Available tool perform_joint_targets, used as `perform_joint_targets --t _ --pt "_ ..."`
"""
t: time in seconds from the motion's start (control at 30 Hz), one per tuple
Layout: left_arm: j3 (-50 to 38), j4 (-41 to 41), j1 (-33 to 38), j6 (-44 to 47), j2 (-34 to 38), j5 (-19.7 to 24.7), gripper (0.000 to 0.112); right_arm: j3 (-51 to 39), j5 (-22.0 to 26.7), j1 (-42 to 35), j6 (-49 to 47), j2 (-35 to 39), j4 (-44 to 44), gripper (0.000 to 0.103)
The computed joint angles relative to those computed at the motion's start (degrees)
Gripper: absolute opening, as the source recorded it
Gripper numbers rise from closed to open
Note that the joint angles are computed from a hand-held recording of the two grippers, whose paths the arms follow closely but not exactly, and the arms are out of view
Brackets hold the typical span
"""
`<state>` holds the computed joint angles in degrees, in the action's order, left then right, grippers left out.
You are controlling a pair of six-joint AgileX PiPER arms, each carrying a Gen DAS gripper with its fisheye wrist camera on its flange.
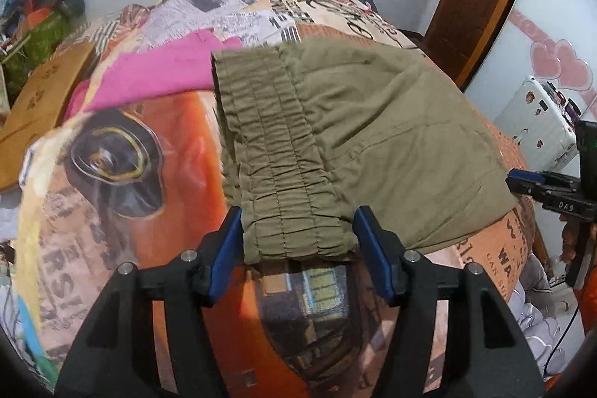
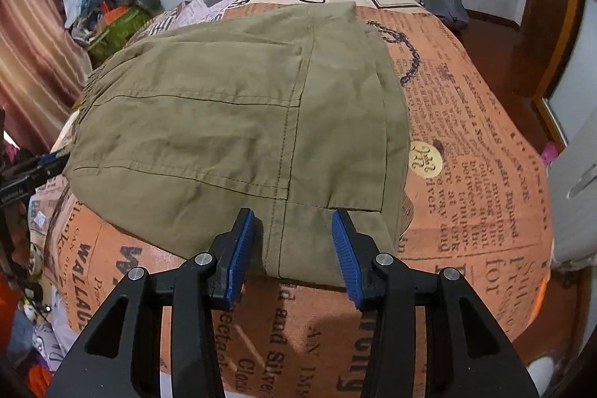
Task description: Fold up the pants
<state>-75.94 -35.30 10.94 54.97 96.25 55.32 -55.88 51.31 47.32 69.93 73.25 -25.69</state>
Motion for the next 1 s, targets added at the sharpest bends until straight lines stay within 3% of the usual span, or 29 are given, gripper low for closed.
perform_joint_targets --t 0.13,0.27,0.47,0.53,0.73,1.0 --pt "-6.3 -0.2 1.0 -1.5 0.7 4.1 0.061 -2.7 3.8 -1.7 -2.0 -2.1 -2.0 0.040" --pt "-11.5 1.0 0.9 -4.6 1.6 2.9 0.061 -6.2 6.0 -6.2 -6.3 -2.1 -3.4 0.040" --pt "-27.7 3.7 -0.2 -14.3 11.5 5.2 0.061 -12.3 4.0 -15.3 -16.0 1.8 -2.5 0.040" --pt "-33.2 5.0 -1.2 -17.1 15.6 6.1 0.061 -14.5 2.4 -17.9 -18.9 4.1 -2.1 0.048" --pt "-47.6 9.3 -5.2 -24.2 26.5 11.0 0.061 -21.7 -2.6 -25.8 -28.2 13.1 2.4 0.049" --pt "-47.6 14.7 -9.4 -23.4 30.2 8.1 0.061 -33.2 -4.7 -34.1 -42.6 27.6 14.0 0.049"
